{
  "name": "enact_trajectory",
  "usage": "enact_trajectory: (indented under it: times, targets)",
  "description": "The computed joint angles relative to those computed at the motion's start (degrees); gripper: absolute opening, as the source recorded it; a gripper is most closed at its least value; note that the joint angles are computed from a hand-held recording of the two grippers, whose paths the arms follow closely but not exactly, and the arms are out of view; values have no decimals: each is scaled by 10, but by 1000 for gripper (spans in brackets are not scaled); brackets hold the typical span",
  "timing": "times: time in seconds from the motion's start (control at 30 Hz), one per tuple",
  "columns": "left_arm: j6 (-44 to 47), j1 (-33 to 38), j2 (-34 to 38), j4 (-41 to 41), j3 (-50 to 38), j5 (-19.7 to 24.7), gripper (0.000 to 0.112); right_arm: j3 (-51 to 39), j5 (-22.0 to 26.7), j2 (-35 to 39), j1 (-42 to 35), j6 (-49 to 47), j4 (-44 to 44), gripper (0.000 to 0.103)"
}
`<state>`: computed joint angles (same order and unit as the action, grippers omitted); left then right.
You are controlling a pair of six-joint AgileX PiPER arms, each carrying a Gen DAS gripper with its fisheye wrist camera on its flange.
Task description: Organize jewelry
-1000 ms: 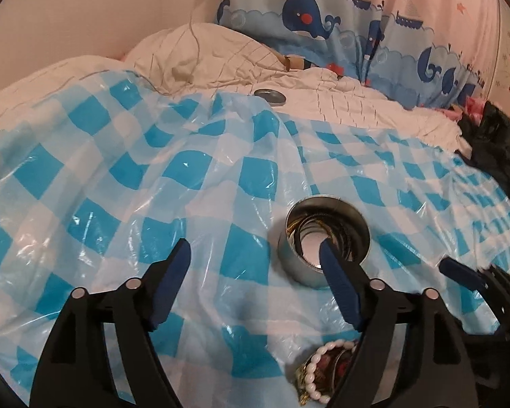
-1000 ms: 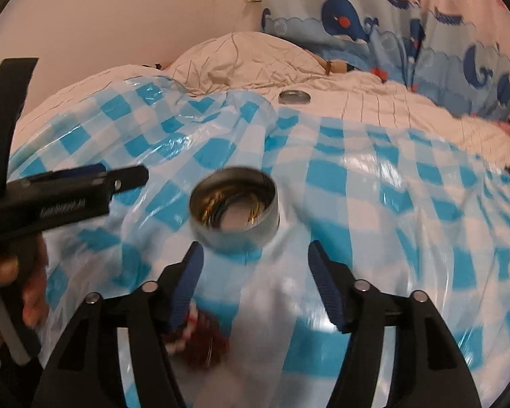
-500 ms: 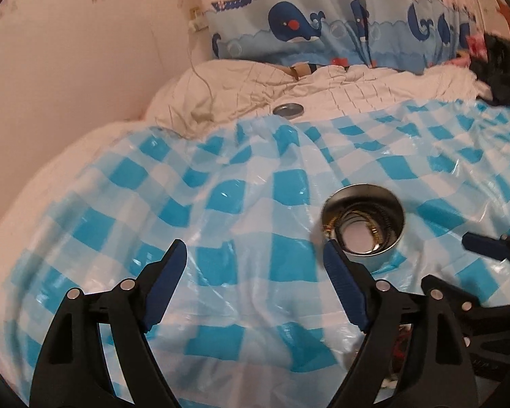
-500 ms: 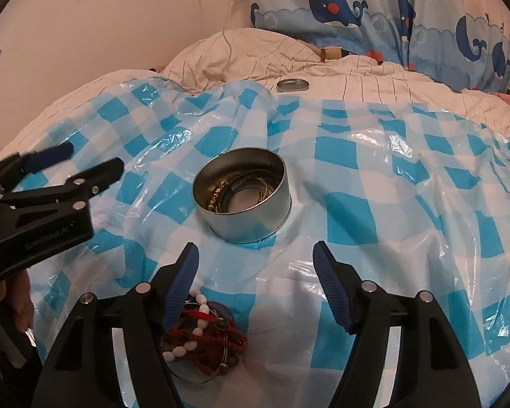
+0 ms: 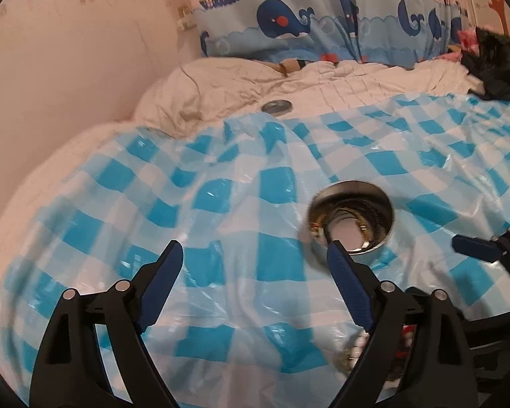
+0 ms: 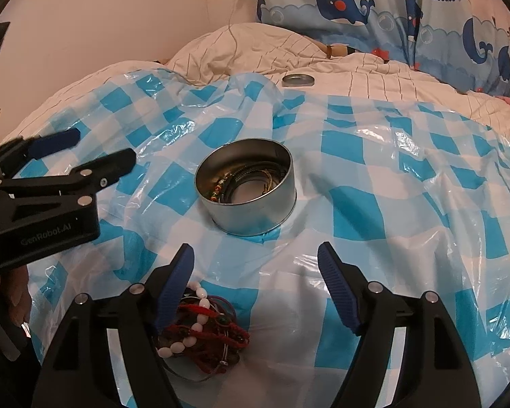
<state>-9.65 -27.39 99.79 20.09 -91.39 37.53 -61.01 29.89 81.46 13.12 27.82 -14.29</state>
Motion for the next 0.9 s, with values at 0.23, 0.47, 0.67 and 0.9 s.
enact_trajectory:
  times: [0.23, 0.47, 0.67, 0.9]
  targets:
    - [50, 23, 18, -91, -20, 14, 84, 0, -1, -7, -4, -25, 15, 73]
    - [52, 23, 18, -92, -22, 16, 86, 0, 1, -9, -4, -33, 19, 73]
    - [49, 22, 19, -89, -17, 11, 87, -3, 7, -8, 3, -32, 15, 74]
    - [52, 20, 21, -97, -11, 10, 88, -6, 13, -4, 16, -21, -7, 76]
